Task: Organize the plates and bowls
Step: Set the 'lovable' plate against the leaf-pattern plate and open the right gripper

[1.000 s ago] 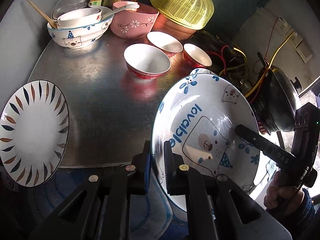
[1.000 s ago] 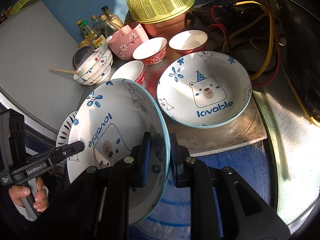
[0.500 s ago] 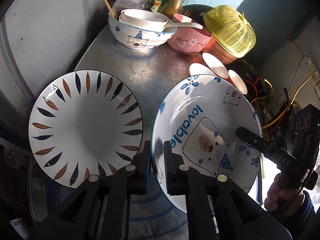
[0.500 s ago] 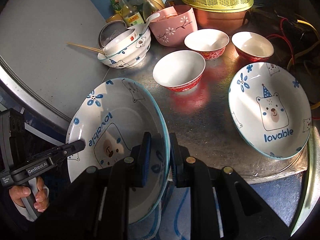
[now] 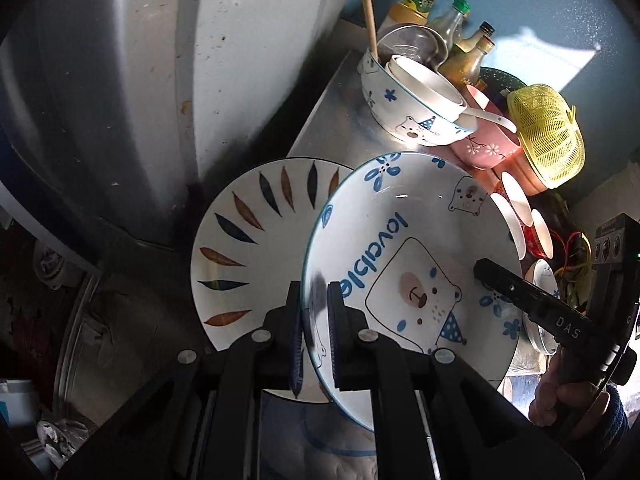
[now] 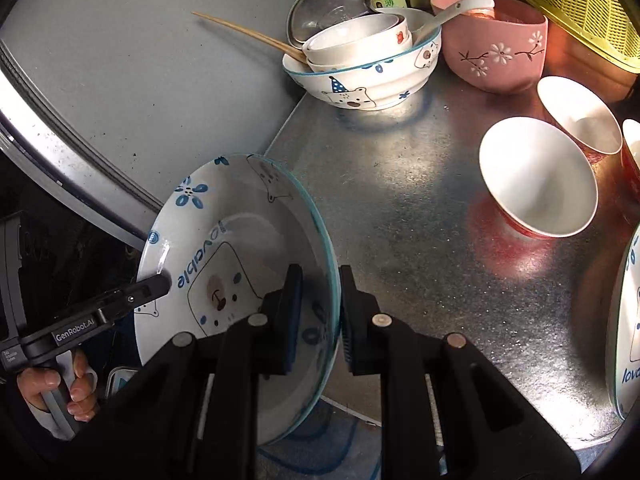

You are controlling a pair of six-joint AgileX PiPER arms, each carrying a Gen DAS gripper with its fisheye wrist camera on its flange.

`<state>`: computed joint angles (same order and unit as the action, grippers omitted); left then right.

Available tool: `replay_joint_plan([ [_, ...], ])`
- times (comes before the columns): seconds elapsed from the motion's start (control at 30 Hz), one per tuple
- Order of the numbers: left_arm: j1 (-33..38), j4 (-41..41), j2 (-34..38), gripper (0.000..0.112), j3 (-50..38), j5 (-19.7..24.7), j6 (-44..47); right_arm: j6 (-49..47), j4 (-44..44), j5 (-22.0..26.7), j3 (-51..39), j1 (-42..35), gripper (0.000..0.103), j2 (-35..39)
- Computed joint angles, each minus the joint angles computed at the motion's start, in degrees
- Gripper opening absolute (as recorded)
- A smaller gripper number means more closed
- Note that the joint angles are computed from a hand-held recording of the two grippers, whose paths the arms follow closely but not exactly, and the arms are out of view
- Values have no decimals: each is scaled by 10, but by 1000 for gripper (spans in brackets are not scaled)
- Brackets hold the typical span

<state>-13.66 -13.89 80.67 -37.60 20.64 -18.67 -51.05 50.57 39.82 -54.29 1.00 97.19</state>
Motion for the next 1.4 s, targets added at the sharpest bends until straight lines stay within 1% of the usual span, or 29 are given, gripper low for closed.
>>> replay_joint_plan([
  [0.1,34,-18,-4,10,14,-1,27,10,-3,-4,-24,32,18,27],
  [0.3,72,-22,1,10,28,3,42,38,-20,-11,-74,82,18,84],
  [0.43,94,-40,12,10,38,0,70,66,-44,-13,-107,107,19,119],
  [0.53,103,-51,15,10,43,-4,85,89,-64,-14,-134,122,19,144],
  [0.63,105,-47,19,10,40,-3,81,116,-85,-13,-161,135,21,170],
  [0.73,105,-32,27,9,34,-2,65,170,-136,-15,-195,156,24,199],
  [0.77,107,-45,26,10,36,-5,79,174,-139,-19,-201,162,25,204],
  [0.83,104,-38,29,10,33,-5,73,198,-166,-36,-206,175,28,204],
  [0.87,103,-34,29,9,32,-6,70,207,-179,-42,-208,182,32,203],
  [0.93,103,-34,26,10,34,-7,73,230,-208,-36,-222,194,38,207],
  [1.0,98,-24,23,10,35,-9,62,240,-224,-36,-225,207,56,206],
  [1.03,94,-13,20,10,35,-10,50,245,-231,-39,-224,213,60,204],
  [1.1,88,8,19,12,31,-8,29,261,-251,-63,-215,231,87,193],
  [1.13,87,8,18,15,30,-8,30,258,-248,-77,-206,237,92,184],
  [1.17,85,5,16,23,30,-10,33,247,-240,-91,-185,240,98,165],
  [1.2,85,1,14,28,31,-11,37,247,-241,-99,-181,244,98,158],
  [1.23,84,-4,10,39,32,-13,40,253,-250,-105,-177,248,98,151],
  [1.27,82,-3,5,47,34,-15,39,258,-258,-110,-170,251,98,142],
  [1.3,78,7,-1,51,35,-16,28,260,-261,-115,-165,253,98,136],
  [1.37,70,31,-13,66,36,-16,5,267,-266,-132,-130,254,99,103],
  [1.4,64,43,-20,70,36,-17,-8,249,-249,-140,-116,243,99,94],
])
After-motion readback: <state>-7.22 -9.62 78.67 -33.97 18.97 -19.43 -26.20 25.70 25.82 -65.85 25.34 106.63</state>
